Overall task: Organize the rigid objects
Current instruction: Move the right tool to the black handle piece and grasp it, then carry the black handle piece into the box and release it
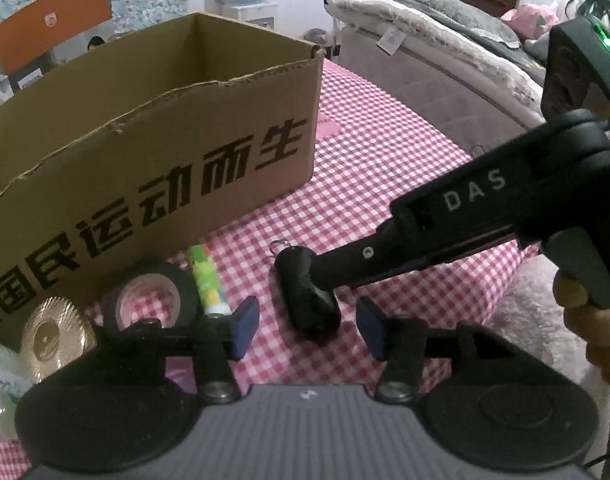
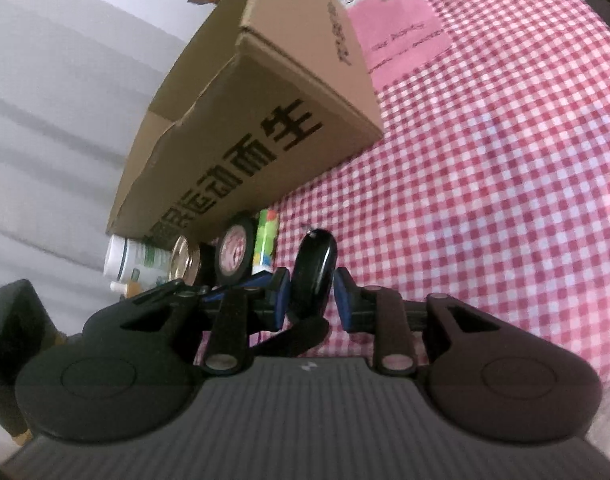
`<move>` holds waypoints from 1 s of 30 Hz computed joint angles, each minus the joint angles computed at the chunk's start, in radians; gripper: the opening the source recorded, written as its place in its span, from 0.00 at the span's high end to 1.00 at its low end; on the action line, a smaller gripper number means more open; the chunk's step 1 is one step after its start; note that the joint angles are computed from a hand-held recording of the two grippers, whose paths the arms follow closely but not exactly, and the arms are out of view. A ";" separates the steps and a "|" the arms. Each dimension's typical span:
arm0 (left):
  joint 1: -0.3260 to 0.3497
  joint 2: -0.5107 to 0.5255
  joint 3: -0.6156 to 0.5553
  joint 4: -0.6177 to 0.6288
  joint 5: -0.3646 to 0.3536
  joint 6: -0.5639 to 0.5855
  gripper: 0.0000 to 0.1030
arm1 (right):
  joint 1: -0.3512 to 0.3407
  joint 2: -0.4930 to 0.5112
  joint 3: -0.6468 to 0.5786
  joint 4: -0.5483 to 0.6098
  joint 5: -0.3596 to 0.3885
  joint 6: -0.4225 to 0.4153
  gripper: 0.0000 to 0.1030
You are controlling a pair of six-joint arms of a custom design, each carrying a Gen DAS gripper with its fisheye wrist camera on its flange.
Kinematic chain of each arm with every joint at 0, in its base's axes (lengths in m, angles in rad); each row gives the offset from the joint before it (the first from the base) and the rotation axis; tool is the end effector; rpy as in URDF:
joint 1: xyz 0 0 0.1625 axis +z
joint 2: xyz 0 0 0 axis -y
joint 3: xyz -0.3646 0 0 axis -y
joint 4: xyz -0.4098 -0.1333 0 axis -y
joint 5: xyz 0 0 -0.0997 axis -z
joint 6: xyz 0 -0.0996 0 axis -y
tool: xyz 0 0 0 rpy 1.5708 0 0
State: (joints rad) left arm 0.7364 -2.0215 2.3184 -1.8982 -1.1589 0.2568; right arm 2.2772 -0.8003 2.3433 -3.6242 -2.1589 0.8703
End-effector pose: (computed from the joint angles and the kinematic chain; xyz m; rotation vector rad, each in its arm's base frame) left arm -0.1323 -0.3536 0.2826 1.4186 2.3537 -0.2037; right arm 0.3143 -0.2481 -0.0091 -0.4595 -2.8334 1.1409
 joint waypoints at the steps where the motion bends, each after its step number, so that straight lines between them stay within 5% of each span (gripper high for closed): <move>1: 0.001 0.010 0.000 -0.006 0.001 -0.005 0.47 | -0.005 -0.002 0.003 0.002 0.000 0.007 0.77; 13: 0.001 0.034 0.011 -0.052 0.016 0.006 0.62 | -0.026 0.065 -0.016 -0.165 0.064 -0.057 0.76; 30: -0.012 0.026 0.004 -0.031 0.027 -0.021 0.81 | -0.012 0.141 -0.117 -0.108 0.000 -0.048 0.79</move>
State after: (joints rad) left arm 0.7248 -1.9953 2.3221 -1.9290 -1.1315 0.2362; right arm 2.2653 -0.6597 2.2259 -3.7321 -2.1585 0.8219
